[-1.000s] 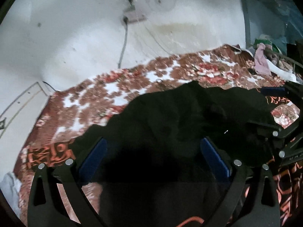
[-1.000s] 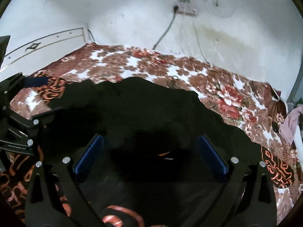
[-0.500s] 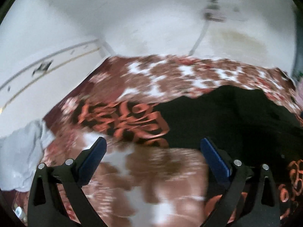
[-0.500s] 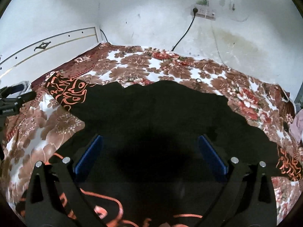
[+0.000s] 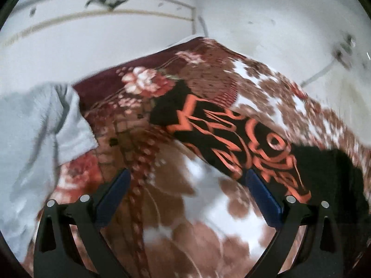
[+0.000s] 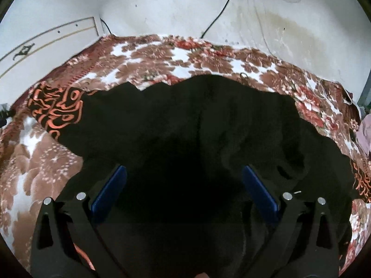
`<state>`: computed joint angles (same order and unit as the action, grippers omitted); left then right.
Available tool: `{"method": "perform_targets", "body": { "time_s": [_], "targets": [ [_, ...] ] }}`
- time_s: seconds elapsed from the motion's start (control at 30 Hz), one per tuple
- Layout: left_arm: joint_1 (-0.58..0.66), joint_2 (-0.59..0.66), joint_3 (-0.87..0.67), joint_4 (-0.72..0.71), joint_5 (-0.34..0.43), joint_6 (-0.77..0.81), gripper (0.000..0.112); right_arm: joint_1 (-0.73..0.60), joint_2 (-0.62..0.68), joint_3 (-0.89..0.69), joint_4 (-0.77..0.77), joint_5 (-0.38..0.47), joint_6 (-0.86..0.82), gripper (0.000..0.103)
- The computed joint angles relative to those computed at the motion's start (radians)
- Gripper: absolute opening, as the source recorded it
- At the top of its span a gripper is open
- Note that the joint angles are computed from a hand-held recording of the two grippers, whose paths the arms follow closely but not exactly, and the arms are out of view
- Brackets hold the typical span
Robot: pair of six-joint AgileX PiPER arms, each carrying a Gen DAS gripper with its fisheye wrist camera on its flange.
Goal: Fold large clothes
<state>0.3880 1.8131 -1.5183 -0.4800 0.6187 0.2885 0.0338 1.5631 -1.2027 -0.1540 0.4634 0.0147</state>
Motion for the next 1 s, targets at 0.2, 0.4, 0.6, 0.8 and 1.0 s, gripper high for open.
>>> {"method": "perform_targets", "body": {
  "time_s": [0.2,0.4,0.6,0.8,1.0],
  "targets": [
    [0.099,0.25,-0.296,-0.199,0.161,0.019,0.096,0.049,0.075,-0.042,-0.133,-0.001,0.125,0.098],
    [0.104,0.383,-0.465,-0.264,0.212,0.009,0.093,0.077,0.127,-0.078,-0.183,0.024,0.163,0.098],
    [0.092,0.507,-0.668,-0.266,0.291,-0.046,0.093,0.098,0.137,-0.082,-0.194,0.04,0.173,0.098],
    [0.096,0.483,-0.616,-0.298,0.253,-0.035,0.066,0.124,0.137,-0.056,-0.258,0.038,0.243,0.098],
    [0.119,0.55,-0.764,-0.299,0.434,-0.037,0.016,0.124,0.162,-0.074,-0.238,0.057,0.262,0.098]
  ]
}}
